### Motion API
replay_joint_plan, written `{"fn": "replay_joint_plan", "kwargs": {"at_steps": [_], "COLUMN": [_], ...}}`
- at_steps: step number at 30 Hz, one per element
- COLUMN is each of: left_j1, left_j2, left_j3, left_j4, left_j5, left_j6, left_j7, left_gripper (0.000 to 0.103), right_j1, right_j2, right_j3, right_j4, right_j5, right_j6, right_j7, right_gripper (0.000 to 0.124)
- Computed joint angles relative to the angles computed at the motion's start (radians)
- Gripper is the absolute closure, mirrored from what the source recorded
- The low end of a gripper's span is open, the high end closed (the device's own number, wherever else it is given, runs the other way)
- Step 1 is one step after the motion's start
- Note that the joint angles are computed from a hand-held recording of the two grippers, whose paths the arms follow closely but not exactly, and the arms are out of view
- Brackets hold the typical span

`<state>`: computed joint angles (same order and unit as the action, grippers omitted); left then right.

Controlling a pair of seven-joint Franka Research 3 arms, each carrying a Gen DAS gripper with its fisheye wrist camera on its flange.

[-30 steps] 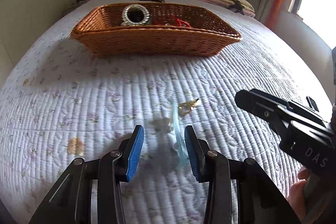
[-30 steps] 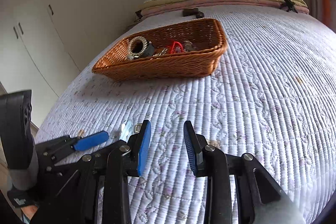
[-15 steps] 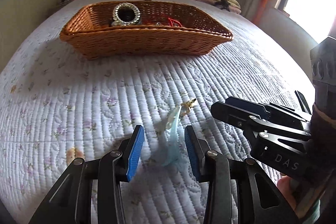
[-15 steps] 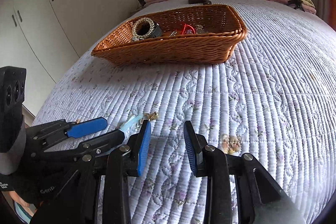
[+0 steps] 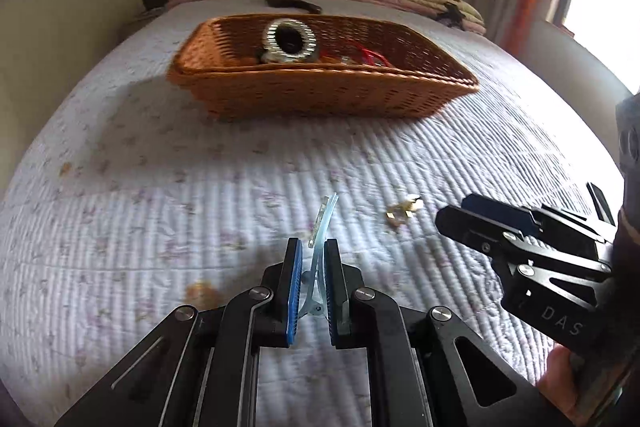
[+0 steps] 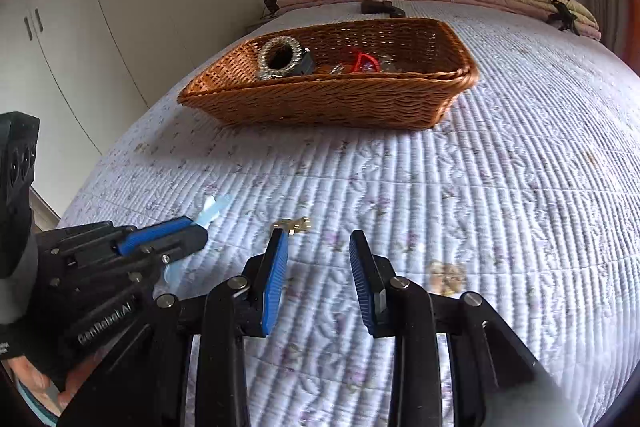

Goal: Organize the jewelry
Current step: 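Grasp the light-blue hair clip with the left tool while the right tool grasps a gold earring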

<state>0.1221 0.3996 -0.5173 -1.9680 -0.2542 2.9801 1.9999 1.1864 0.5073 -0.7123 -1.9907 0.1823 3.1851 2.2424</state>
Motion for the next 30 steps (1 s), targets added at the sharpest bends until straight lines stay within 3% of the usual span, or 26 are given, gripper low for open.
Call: {"fn": "replay_joint_plan", "kwargs": {"at_steps": [4, 6, 8, 11, 14, 17, 22, 27, 30], "left_j1": [-0.034, -0.007, -0.012, 0.029, 0.1, 0.107, 0.088, 0.143, 0.213], "left_j2": [0.023, 0.04, 0.036, 0.044, 0.058, 0.057, 0.055, 0.064, 0.079], "left_j3": [0.066, 0.036, 0.039, -0.004, -0.078, -0.085, -0.068, -0.126, -0.202], "left_j4": [0.023, 0.022, 0.009, 0.0, -0.001, -0.009, -0.018, -0.033, -0.044], "left_j5": [0.045, 0.048, 0.08, 0.093, 0.08, 0.087, 0.13, 0.157, 0.162], "left_j6": [0.01, 0.03, 0.05, 0.065, 0.056, 0.065, 0.09, 0.103, 0.109], "left_j7": [-0.052, -0.036, -0.046, -0.044, -0.021, -0.023, -0.05, -0.038, -0.011], "left_gripper": [0.092, 0.091, 0.09, 0.088, 0.086, 0.086, 0.087, 0.092, 0.092], "right_j1": [0.037, 0.024, -0.029, -0.112, -0.148, -0.147, -0.12, -0.083, 0.01], "right_j2": [0.064, 0.074, 0.062, 0.06, 0.078, 0.094, 0.076, 0.038, 0.03], "right_j3": [-0.057, -0.051, -0.001, 0.077, 0.105, 0.099, 0.077, 0.035, -0.063], "right_j4": [0.086, 0.11, 0.118, 0.158, 0.209, 0.241, 0.195, 0.109, 0.053], "right_j5": [-0.044, -0.068, -0.075, -0.092, -0.131, -0.186, -0.268, -0.343, -0.37], "right_j6": [-0.128, -0.166, -0.161, -0.181, -0.224, -0.261, -0.206, -0.109, -0.06], "right_j7": [0.054, 0.076, 0.075, 0.067, 0.077, 0.109, 0.189, 0.279, 0.332], "right_gripper": [0.089, 0.089, 0.089, 0.089, 0.089, 0.095, 0.096, 0.096, 0.096]}}
